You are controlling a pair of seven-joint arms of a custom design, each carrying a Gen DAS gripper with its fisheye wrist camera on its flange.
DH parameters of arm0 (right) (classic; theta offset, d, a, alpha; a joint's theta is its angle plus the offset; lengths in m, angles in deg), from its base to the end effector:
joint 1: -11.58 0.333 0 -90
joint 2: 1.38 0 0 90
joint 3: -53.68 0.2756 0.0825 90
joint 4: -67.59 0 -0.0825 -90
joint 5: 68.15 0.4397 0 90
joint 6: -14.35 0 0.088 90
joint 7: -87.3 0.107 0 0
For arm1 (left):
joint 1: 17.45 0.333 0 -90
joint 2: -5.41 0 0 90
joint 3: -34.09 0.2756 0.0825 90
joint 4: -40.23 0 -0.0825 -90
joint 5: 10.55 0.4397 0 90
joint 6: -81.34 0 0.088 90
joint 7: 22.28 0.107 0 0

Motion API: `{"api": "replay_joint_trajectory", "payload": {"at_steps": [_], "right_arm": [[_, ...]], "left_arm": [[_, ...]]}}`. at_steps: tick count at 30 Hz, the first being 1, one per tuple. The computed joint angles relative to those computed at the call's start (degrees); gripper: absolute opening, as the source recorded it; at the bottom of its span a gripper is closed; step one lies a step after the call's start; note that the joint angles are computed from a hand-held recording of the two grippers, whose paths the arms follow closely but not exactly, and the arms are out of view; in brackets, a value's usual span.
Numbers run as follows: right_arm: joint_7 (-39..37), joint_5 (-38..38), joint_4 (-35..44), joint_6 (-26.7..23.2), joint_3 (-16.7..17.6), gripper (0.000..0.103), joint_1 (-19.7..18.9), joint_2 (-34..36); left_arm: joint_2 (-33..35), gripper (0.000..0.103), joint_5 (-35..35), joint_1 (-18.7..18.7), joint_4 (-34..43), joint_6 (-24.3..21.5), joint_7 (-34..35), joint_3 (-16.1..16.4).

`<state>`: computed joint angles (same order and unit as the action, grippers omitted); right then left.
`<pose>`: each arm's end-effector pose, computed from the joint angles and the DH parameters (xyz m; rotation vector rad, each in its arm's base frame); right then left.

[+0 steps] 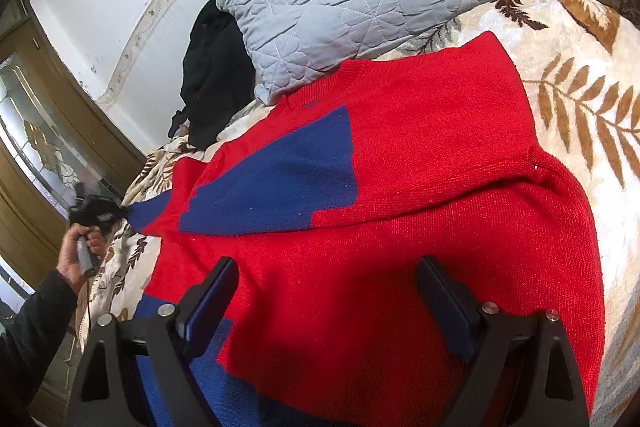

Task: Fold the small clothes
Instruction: 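Fold the held blue sleeve across the sweater body with the left tool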

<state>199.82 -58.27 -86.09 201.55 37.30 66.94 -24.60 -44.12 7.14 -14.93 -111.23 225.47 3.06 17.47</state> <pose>0.3925 0.2995 0.4004 -1.5838 1.4797 -0.0772 0.4210 -0.1095 0.5294 -2.2343 1.0227 -0.7992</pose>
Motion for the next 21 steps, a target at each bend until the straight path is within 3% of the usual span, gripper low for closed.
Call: {"api": "replay_joint_trajectory", "payload": {"at_steps": [3, 6, 13, 16, 18, 21], "right_arm": [[0.01, -0.25, -0.29, 0.74, -1.57, 0.093, 1.41, -0.3], [0.56, -1.18, -0.6, 1.6, -3.51, 0.093, 3.0, -0.63], [3.57, -6.06, -1.51, 4.19, -10.11, 0.093, 7.95, -1.75], [5.38, -8.67, -1.85, 5.33, -12.74, 0.093, 9.69, -2.24], [6.63, -10.31, -1.92, 5.72, -13.84, 0.093, 10.25, -2.37], [8.47, -12.8, -2.07, 6.24, -15.3, 0.093, 10.91, -2.64]], "left_arm": [[-0.1, 0.006, 2.45, -2.26, 6.2, 0.74, 2.42, -3.47], [5.47, 0.006, 2.93, -5.52, 14.1, 3.3, 4.93, -6.2], [31.87, 0.007, 7.26, -11.23, 34.59, 6.29, 7.63, -13.69], [42.86, 0.012, 2.2, -16.36, 40.4, 4.08, 14.59, -11.98], [48.16, 0.024, -2.44, -18.58, 42.56, -1.03, 17.8, -10.73], [47.0, 0.024, -6.15, -19.99, 38.41, -3.81, 16.3, -7.92]]}}
